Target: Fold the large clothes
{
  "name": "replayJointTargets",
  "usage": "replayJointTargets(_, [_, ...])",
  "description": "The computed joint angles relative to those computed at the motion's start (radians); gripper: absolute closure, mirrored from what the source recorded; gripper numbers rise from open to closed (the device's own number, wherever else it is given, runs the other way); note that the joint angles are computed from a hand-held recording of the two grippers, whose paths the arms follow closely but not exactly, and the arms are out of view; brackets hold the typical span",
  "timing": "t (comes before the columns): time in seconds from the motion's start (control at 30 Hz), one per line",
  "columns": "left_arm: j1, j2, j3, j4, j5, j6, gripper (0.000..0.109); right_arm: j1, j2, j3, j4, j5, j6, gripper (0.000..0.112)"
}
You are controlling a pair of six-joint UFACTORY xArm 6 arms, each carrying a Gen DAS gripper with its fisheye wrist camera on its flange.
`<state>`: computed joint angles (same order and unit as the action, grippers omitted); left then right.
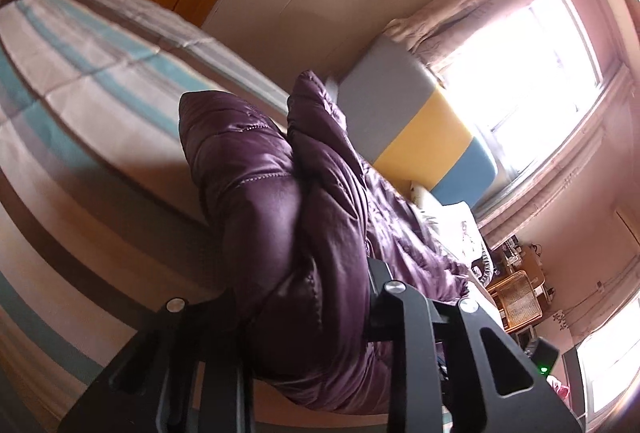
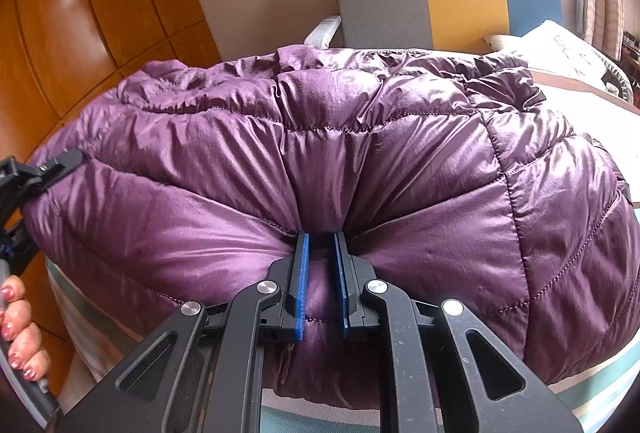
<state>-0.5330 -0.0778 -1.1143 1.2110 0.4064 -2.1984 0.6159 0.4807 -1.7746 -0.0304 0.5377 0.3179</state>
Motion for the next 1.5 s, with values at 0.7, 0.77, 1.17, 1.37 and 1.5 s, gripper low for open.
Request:
replayJointTargets(0.7, [-0.150,0.077,-0.241,-0.007,0.216,0.314,0.085,-0.084,-0.158,0.182,0.073,-0.126,0.036,0.099])
replayJointTargets(0.77, [-0.166,0.099,-0.278,-0.012,0.243,0.354,0.085,-0.115,-0.194,0.220,0.004,-0.132,0.103,0.099])
replayJointTargets(1.17, [-0.229,0.257,-0.529,-0.047,0.318,0.551,0.085,-0.259,-0.310,0.392,-0.272,-0.105,0.370,0.099])
replayJointTargets(1.37, [-0.257,0.365,-0.689,-0.100,0.340,0.696,0.085,-0.260,-0.325,0.436,-0.232,-0.135,0.357,0.099])
replayJointTargets(1.5, [-0.282,0.484,-0.864,-0.169,0.381,0.858,0.084,-0.276,-0.345,0.449,-0.282,-0.145,0.422,0.099])
